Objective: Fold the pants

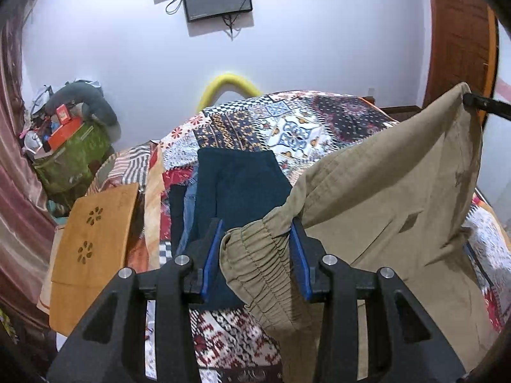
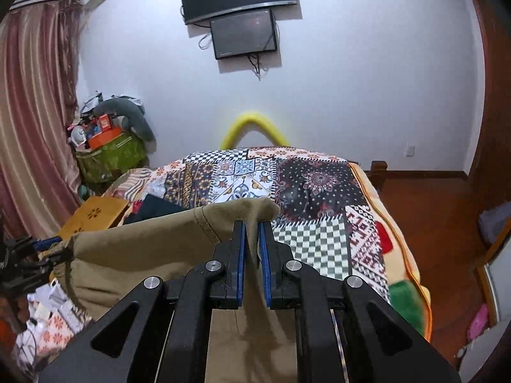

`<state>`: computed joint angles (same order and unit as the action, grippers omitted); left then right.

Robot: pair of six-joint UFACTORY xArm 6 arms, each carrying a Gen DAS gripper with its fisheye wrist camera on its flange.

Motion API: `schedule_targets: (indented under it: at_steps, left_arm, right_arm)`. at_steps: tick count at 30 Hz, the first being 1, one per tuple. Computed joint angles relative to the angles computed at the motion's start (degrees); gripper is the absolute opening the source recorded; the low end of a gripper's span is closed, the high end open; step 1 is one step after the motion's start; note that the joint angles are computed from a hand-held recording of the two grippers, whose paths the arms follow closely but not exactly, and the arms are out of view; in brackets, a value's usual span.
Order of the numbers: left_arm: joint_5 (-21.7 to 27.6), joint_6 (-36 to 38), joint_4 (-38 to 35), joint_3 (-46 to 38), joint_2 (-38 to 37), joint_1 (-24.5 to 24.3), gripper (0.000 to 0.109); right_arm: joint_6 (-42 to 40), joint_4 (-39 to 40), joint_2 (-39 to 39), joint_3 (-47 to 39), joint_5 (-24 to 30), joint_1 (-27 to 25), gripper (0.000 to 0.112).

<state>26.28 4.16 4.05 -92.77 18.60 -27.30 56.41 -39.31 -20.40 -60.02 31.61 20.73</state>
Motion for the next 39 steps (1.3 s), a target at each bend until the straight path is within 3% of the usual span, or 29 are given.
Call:
schedule_targets:
  at_steps: [9,18,29,35,39]
  left_arm:
    - [-4.26,8.60,-6.55,20.10,-14.68,-1.29,0.044]
    - [-7.56,6.87,-1.85,37.56,-28.00,-2.43,0.046]
    - [-3.98,4.28,-0.93,48.37,-36.16,-3.02,0.050]
    - [-2.05,4.98,-4.58,51.91,-40.14,-2.41,0.061]
    - [-1.81,2.87,-2.73,52.90,-42.86,-1.78,0.072]
  right_arm:
    - [6.47,-3.71,-16.57,13.59,9.62,11.38,0.008]
    - [21.03,-7.02,-25.82,21.18,24.57,28.66,0.008]
    - [37.76,-4.31,-27.84,28.06,32.88,42.64,0.010]
    - [43.38,-1.33,-27.14,29.96,34.79,47.31,0.010]
    - [45.75,-1.10,-27.19,29.29,37.46,50.43,0.013]
